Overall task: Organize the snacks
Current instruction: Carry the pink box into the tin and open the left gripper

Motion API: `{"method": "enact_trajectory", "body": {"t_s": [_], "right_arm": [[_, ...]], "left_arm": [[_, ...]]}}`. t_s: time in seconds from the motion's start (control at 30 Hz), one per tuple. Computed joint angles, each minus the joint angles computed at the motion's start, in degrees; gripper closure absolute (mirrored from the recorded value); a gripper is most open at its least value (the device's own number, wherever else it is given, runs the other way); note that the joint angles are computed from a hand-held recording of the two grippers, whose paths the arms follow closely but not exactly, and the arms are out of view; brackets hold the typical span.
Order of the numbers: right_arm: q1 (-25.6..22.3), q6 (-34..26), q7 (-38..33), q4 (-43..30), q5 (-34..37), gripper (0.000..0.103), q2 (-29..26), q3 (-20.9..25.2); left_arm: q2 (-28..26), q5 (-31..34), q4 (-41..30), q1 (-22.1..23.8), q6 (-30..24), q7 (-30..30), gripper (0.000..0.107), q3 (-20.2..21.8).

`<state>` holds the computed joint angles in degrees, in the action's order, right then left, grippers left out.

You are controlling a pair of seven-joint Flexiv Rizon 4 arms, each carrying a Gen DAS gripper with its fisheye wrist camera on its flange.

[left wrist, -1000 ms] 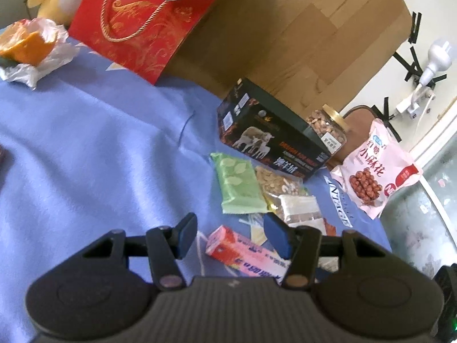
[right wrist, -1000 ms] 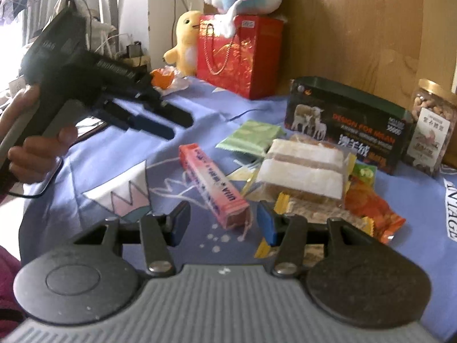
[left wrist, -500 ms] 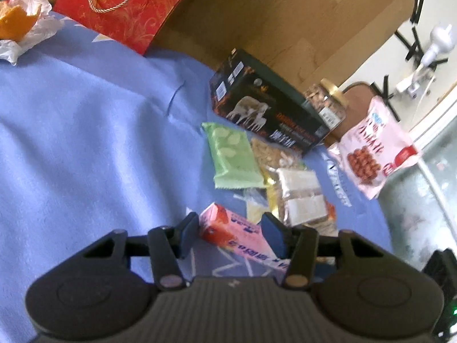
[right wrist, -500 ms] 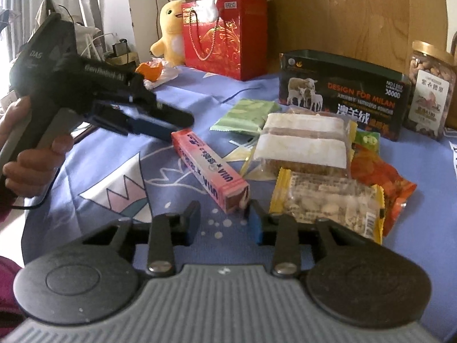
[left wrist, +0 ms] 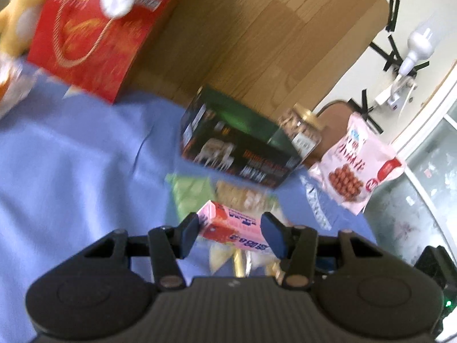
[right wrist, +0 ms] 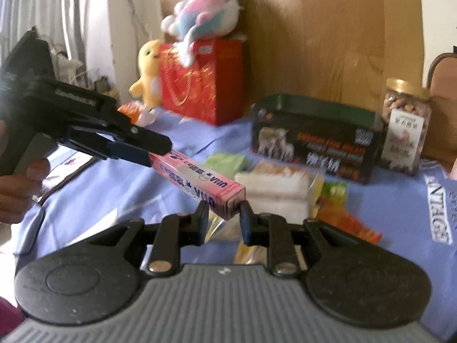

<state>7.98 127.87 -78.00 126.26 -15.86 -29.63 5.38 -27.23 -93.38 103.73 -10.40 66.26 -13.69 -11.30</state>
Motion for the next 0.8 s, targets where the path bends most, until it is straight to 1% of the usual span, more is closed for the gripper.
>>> {"method": "enact_trajectory", "body": {"t_s": [0.13,0.23,0.3,0.37,0.47,0.57,0.7,0.73,0.8], "right_arm": [[-1.47,0.37,1.63,-4.58,-0.12,0.077,-1.73,-0.51],[-2.09,-0.45,2.64,-8.76,-0.23,0.077,-3.41,-1.53],[-1.78,-1.22,2.42,-11.63,0.37,0.077,-4.73,-2.70],[-2.78,-2.50,3.32,-15.08,-0.36,0.077,-6.47,-2.81],[-3.44,-4.27,4.38,-19.43,-0.60,0.076,-8.86,-3.33],[-4.17,-6.41,5.92,-23.87,-0.86,0.076,-11.76,-3.35],[-6.38,-10.09,9.33,-28.68,-2.61,0.075,-15.01,-1.73],[-6.73,-9.93,9.96,-29.21,-2.59,0.073,-15.58,-1.40],[-6.38,-9.41,10.62,-29.49,-1.88,0.073,-15.99,-1.89]], "left_arm": [[-3.06,4.97,-5.95,-0.67,2.61,-2.84,0.059,-0.94],[-6.76,11.89,-11.46,0.10,3.27,-8.73,0.059,-2.27],[-9.82,17.31,-15.89,0.63,2.63,-14.16,0.059,-2.76],[-13.16,22.46,-20.75,0.69,2.21,-19.17,0.059,-2.90],[-18.50,30.19,-28.63,0.21,0.77,-27.08,0.059,-2.21],[-23.15,36.90,-35.63,-0.50,-0.49,-33.19,0.059,-1.18],[-28.44,44.03,-43.89,-0.97,-3.58,-40.36,0.058,0.10],[-29.39,45.31,-45.35,-0.85,-4.53,-41.76,0.058,0.10],[-30.60,47.27,-47.05,-0.55,-5.40,-43.65,0.058,-0.43]]}}
